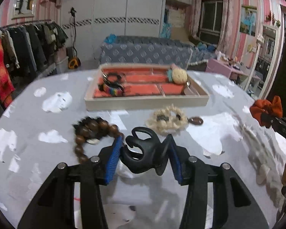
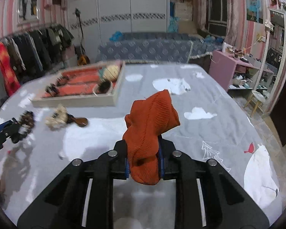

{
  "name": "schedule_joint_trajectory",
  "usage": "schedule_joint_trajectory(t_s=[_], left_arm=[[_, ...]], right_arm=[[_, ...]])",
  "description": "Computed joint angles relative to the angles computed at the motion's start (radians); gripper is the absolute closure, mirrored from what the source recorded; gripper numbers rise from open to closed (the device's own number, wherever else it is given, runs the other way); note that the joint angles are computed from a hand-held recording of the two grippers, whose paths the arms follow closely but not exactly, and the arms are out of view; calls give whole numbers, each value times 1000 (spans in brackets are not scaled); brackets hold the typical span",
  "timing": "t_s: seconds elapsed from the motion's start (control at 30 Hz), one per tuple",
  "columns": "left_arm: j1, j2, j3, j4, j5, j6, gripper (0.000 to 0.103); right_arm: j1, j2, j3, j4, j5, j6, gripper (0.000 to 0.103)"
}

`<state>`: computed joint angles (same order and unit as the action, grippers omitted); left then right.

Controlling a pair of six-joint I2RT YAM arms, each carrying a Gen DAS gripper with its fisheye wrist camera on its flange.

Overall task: Organize jewelry
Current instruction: 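Grasp the black claw clip with the left tool while the right grasps the orange scrunchie, then carry the claw clip and the orange scrunchie toward the tray with both tools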

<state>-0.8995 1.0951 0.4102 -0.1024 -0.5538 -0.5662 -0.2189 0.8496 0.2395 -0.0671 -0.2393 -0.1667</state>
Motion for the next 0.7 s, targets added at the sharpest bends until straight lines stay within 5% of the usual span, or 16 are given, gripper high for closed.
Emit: schedule_joint_trajectory(t_s=[0.33,0.7], left_arm=[[41,-260,-44,-181,-46,8,56],[245,-338,-3,-174,34,181,56]], right_arm=[[79,-320,22,-285,42,37,81],[342,-236,86,-208,237,168,81]])
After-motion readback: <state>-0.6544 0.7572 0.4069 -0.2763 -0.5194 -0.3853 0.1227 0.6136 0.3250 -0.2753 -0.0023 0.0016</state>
